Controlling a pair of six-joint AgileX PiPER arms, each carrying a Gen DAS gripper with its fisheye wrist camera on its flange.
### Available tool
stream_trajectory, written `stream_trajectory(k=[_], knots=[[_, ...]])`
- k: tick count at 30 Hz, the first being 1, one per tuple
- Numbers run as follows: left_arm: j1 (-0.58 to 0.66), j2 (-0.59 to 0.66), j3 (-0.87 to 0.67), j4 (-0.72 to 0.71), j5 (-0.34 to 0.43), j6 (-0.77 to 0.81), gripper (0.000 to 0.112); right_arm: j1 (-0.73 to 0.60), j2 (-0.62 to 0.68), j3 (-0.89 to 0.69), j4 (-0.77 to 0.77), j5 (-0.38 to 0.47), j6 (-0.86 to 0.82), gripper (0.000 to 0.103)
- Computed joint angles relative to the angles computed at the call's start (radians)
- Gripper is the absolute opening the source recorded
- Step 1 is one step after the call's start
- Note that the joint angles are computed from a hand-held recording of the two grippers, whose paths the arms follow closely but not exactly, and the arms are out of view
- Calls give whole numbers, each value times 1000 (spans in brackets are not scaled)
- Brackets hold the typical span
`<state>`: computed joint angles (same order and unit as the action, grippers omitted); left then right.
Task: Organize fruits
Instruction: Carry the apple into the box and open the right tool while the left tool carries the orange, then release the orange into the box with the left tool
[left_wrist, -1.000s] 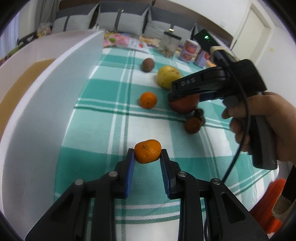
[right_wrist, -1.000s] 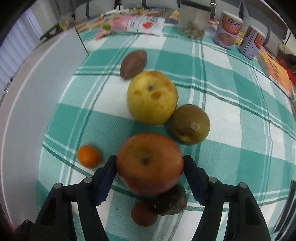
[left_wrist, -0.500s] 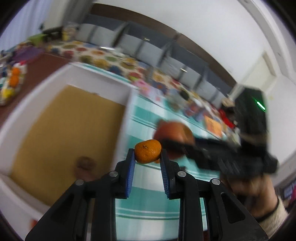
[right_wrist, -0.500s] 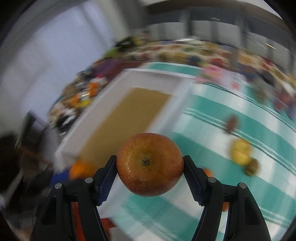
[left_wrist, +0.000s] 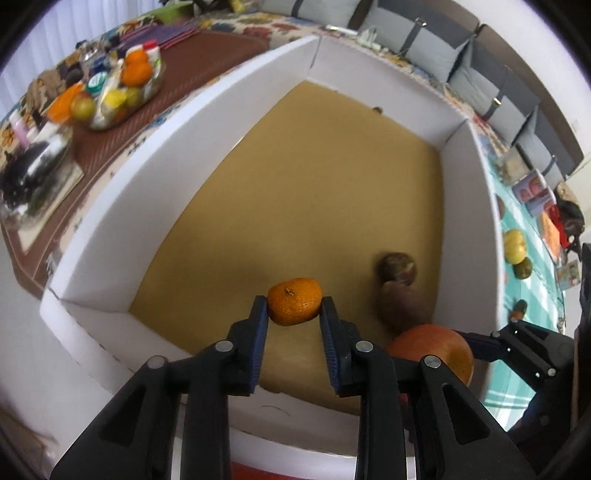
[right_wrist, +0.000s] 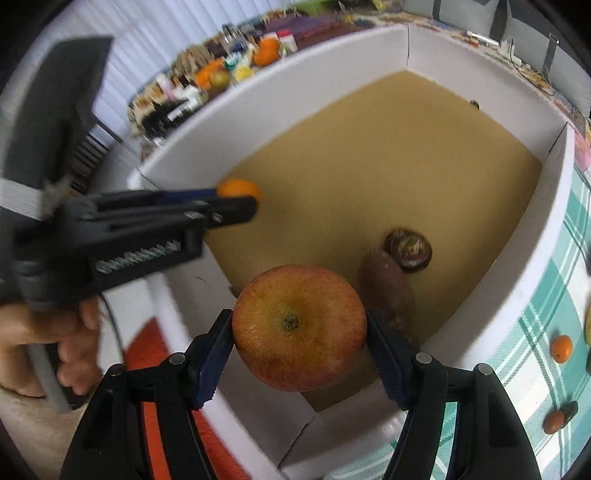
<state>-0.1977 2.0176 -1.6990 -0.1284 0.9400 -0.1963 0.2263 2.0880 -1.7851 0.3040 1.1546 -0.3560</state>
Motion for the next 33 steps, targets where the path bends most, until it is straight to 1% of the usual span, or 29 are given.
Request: stream_trajectory(k=[1, 2, 4, 6, 8, 10, 13, 16, 18, 20, 22, 24, 26, 28, 29, 31, 32, 33], knots=[[-1, 1, 8, 14, -5, -10, 35, 5, 4, 2, -13, -10, 5, 70], [1, 0, 10, 21, -6, -16, 40, 10, -8, 22, -24, -42, 1, 71], [6, -11, 12, 31, -11, -28, 62, -9, -17, 15, 17, -40, -12, 71], [8, -33, 4, 40, -13, -54, 67, -30, -45, 8, 31, -48, -12, 73], [8, -75, 10, 32, -34, -65, 69, -65, -92, 20, 51, -52, -40, 76], [-16, -126, 8, 49, -59, -86, 76, -117, -159, 40, 76, -67, -77, 80], [-87, -179, -7, 78, -81, -110, 78, -206, -270, 120, 128, -105, -147, 87], [-187, -206, -17, 54, -118, -105, 79, -334, -398, 248, 205, -159, -258, 89], [-280, -204, -26, 57, -149, -118, 79, -447, -485, 364, 259, -219, -358, 90], [-371, -187, -24, 48, -194, -122, 80, -575, -562, 485, 321, -279, -465, 94], [-453, -150, -30, 31, -238, -133, 82, -737, -614, 616, 411, -342, -615, 95], [-538, -92, -34, 47, -289, -176, 82, -853, -632, 707, 458, -398, -715, 95], [-615, -23, -41, 119, -331, -261, 82, -964, -628, 806, 498, -471, -821, 95], [-689, 67, -59, 223, -348, -362, 82, -1074, -615, 895, 571, -529, -962, 95], [-707, 95, -58, 246, -352, -385, 82, -1124, -608, 941, 623, -555, -1043, 95], [-735, 153, -65, 278, -355, -425, 82, -1195, -597, 1002, 726, -575, -1179, 95], [-745, 177, -68, 288, -353, -437, 82, -1238, -598, 1033, 766, -565, -1234, 95], [-756, 191, -63, 315, -355, -462, 82, -1256, -584, 1042, 775, -561, -1248, 95]])
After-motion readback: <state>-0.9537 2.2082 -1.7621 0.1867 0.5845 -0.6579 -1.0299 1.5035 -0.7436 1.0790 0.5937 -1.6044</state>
